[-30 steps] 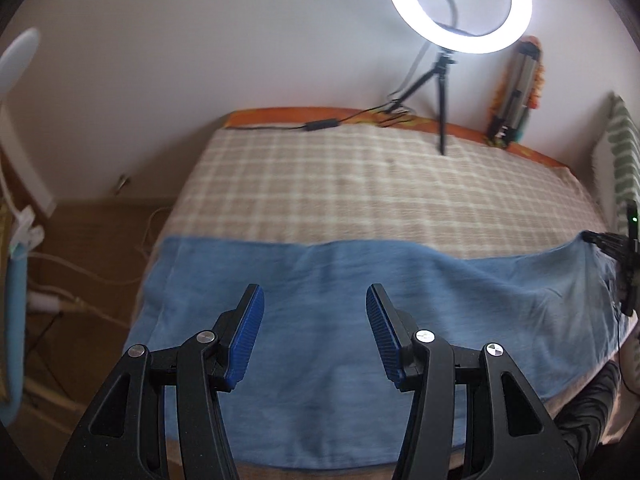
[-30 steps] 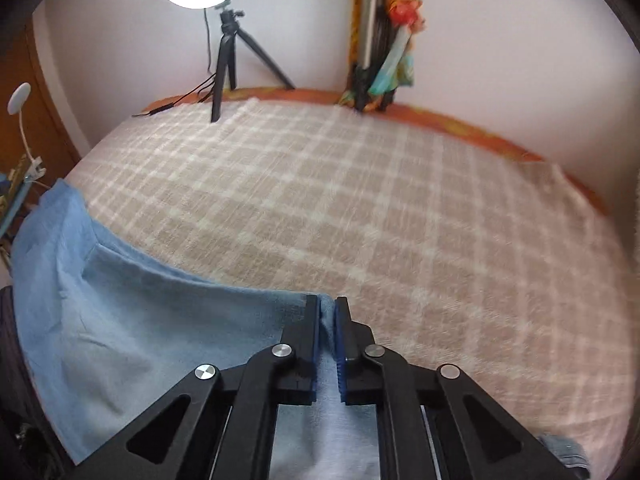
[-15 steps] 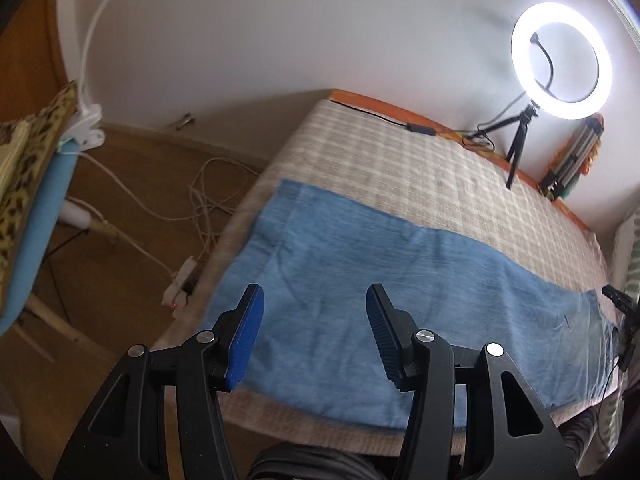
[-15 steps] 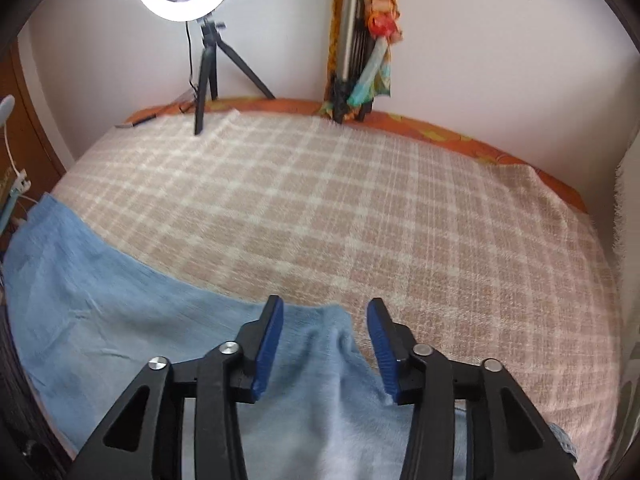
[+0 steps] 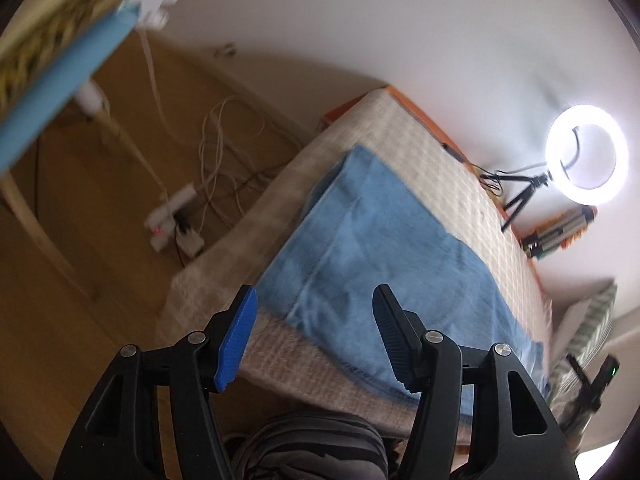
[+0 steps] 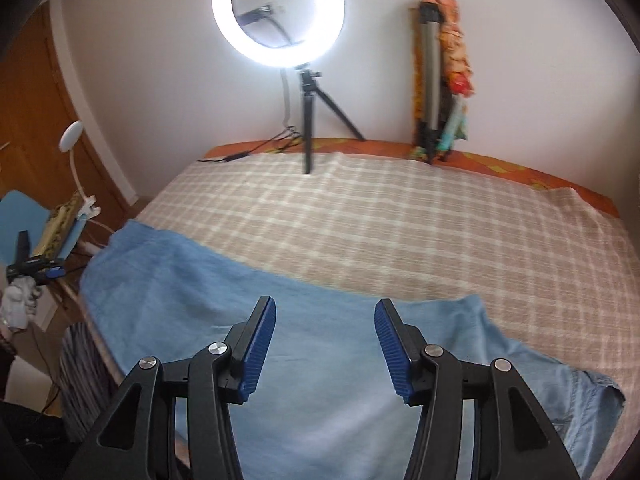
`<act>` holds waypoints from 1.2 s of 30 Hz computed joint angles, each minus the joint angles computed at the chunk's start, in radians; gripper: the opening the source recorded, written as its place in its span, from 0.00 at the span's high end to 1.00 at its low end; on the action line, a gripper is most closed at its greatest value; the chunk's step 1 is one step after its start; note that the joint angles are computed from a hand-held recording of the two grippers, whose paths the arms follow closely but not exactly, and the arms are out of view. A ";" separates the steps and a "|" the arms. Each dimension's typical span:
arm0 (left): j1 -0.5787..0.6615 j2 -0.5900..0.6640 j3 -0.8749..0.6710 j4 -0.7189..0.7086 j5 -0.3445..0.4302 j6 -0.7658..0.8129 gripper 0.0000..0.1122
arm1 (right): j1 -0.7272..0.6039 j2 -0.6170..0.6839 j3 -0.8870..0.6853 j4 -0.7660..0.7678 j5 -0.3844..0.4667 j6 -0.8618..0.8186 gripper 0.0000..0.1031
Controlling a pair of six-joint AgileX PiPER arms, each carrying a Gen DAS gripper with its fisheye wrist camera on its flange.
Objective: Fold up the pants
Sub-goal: 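Smooth the folded jeans with both tools held open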
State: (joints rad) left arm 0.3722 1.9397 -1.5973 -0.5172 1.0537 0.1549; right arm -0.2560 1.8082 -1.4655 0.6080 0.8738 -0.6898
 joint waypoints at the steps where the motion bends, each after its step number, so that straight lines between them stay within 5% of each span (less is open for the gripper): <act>1: 0.013 0.010 0.013 -0.034 0.004 0.029 0.47 | 0.019 -0.018 0.016 0.005 -0.001 0.003 0.48; 11: 0.000 0.104 0.048 -0.180 -0.036 0.166 0.49 | 0.348 -0.033 -0.027 0.010 -0.005 0.084 0.48; 21: -0.038 0.112 -0.089 -0.311 0.072 0.262 0.49 | 0.566 0.092 -0.189 -0.070 0.007 0.199 0.48; 36: 0.049 0.091 -0.003 -0.139 -0.023 0.236 0.49 | 0.694 0.281 -0.416 -0.106 0.085 0.280 0.48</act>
